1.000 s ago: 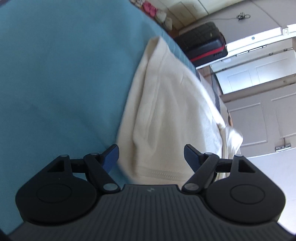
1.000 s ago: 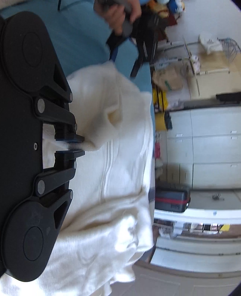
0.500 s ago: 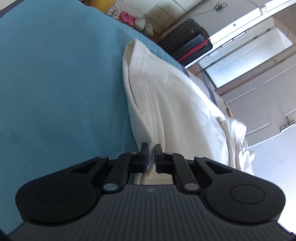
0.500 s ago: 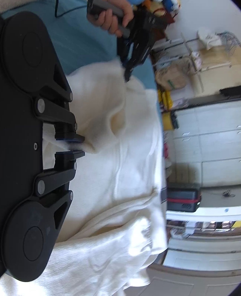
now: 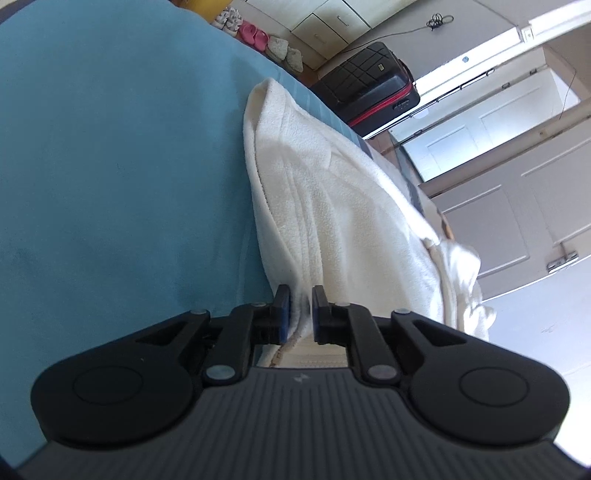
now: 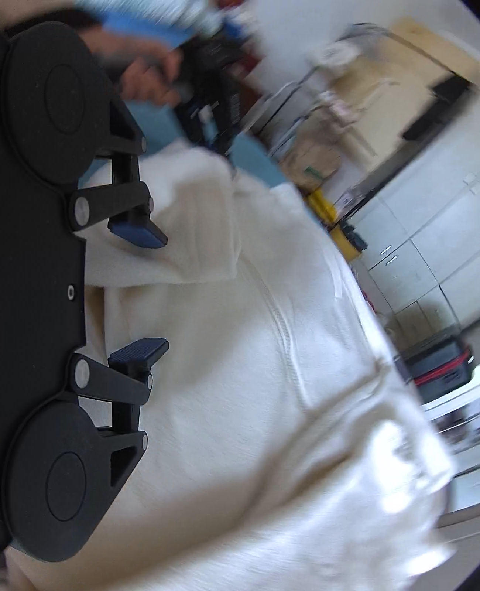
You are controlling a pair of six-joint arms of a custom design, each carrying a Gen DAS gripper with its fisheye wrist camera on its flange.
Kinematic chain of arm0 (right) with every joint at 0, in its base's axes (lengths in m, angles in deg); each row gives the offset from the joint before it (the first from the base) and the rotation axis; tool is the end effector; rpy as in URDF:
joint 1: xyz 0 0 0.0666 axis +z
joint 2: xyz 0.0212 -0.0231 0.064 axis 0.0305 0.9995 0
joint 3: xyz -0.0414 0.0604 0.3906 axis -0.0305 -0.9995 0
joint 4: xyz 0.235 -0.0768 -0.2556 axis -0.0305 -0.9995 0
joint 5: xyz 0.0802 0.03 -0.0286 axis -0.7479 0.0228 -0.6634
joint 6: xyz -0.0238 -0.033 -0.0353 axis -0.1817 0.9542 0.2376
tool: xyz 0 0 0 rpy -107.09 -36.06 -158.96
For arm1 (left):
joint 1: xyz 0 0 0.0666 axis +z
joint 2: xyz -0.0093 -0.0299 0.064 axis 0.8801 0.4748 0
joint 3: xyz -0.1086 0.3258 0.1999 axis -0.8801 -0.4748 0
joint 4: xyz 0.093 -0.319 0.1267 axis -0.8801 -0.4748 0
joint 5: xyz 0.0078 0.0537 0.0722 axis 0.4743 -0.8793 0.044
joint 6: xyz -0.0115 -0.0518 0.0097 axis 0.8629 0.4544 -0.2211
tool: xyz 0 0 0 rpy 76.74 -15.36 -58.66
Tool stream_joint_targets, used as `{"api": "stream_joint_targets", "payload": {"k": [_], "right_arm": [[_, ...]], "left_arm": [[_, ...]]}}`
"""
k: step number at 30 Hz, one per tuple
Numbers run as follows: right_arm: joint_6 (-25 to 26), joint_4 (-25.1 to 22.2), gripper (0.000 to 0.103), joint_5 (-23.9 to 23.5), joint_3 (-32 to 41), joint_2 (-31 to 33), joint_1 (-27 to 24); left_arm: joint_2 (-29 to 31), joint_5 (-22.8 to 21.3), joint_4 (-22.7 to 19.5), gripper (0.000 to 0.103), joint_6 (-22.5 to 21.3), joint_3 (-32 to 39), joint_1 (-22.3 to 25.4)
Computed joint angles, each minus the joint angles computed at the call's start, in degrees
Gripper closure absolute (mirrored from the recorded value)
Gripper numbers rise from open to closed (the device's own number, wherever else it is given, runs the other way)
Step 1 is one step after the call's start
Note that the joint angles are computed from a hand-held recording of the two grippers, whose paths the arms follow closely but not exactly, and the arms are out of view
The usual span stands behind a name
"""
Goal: Fold clothes
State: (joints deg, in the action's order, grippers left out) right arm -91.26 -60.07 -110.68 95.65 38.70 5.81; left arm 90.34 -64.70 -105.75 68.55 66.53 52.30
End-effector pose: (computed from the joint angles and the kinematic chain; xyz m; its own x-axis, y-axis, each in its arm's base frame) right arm 0.6358 0.0672 0.4423 -0.8516 0.0862 -0.5171 -0.2913 0.7423 0.6035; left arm 0.6489 -0.1152 0.3868 -0.6087 -0.7140 -0.3461 -0.3021 0.6119 -0.7310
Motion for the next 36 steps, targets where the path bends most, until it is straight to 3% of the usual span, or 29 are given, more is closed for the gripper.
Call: {"api": "stream_joint_targets", "payload": {"k": [2, 5, 7, 11, 14, 15, 16, 17, 19, 21, 23, 24, 25, 27, 29, 32, 33, 34, 36], "right_arm": [[-2.94, 0.15, 0.043, -5.37, 0.44, 0.85, -0.86], [-0.7, -1.96, 0.043, -8.27, 1.75, 1.64, -0.6], [2.52, -2.7, 0.043, -8.48, 1.8, 1.37, 0.13], [7.84, -3.56, 0.042, -5.3, 2.57, 1.19, 1.89], [10.25, -1.3, 0.042, -0.25, 3.3, 2.04, 3.42], [9.58, 1.13, 0.046, 0.42, 2.26, 1.78, 3.66], [9.63, 4.34, 0.074, 1.21, 0.18, 0.7, 3.86], [11.68, 6.44, 0.085, 2.95, -1.47, -0.51, 4.2], [15.87, 10.76, 0.088, 6.98, -5.43, -3.66, 5.1], [16.01, 13.84, 0.089, 7.9, -8.0, -5.56, 5.24], [14.88, 15.67, 0.089, 7.77, -9.44, -6.6, 5.05], [14.66, 15.98, 0.089, 7.7, -9.63, -6.71, 4.84], [14.48, 16.15, 0.089, 7.62, -9.72, -6.77, 4.68], [14.17, 15.96, 0.089, 7.45, -9.44, -6.65, 4.53], [13.34, 15.88, 0.089, 6.97, -9.0, -6.65, 4.51], [13.24, 16.78, 0.089, 5.69, -8.94, -7.1, 4.61], [13.45, 17.12, 0.09, 5.4, -8.99, -7.36, 4.55], [13.58, 17.2, 0.09, 5.1, -8.77, -7.46, 4.4], [14.3, 17.18, 0.09, 4.84, -7.92, -7.62, 3.84]], "left_arm": [[-0.12, 2.05, 1.67, 0.09, 0.07, -0.64, 0.27], [0.78, 3.6, -0.18, 0.09, -4.23, 1.59, 0.1], [0.69, 4.48, 0.47, 0.09, -3.82, 1.42, 0.06], [0.23, 5.09, 1.42, 0.09, -3.78, 0.76, 0.02], [-0.11, 5.06, 2.19, 0.09, -2.96, -0.05, -0.03], [-0.3, 5.05, 2.42, 0.09, -2.68, -0.39, 0.0], [-0.58, 5.02, 2.58, 0.09, -2.52, -0.77, 0.08], [-0.76, 4.8, 2.67, 0.09, -2.45, -0.99, 0.09], [-1.25, 3.77, 3.68, 0.09, -3.02, -1.61, -0.15], [-1.7, 2.74, 4.59, 0.09, -4.15, -2.02, -0.43], [-1.67, 1.63, 4.25, 0.078, -5.84, -1.33, -0.81], [-1.62, 1.36, 4.28, 0.059, -6.01, -1.14, -0.98], [-1.51, 1.3, 4.3, 0.047, -6.11, -0.92, -1.15], [-0.9, 1.26, 3.13, 0.044, -6.96, 0.05, -1.44], [0.22, 0.2, -0.6, 0.044, -9.34, 2.19, -1.82], [2.2, -1.69, -5.39, 0.053, -11.17, 5.1, -2.22], [2.98, -2.33, -7.23, 0.085, -11.22, 6.68, -2.29], [3.92, -3.01, -9.69, 0.095, -11.1, 9.14, -2.35], [6.11, -3.77, -14.25, 0.095, -10.89, 14.95, -2.53]]}}
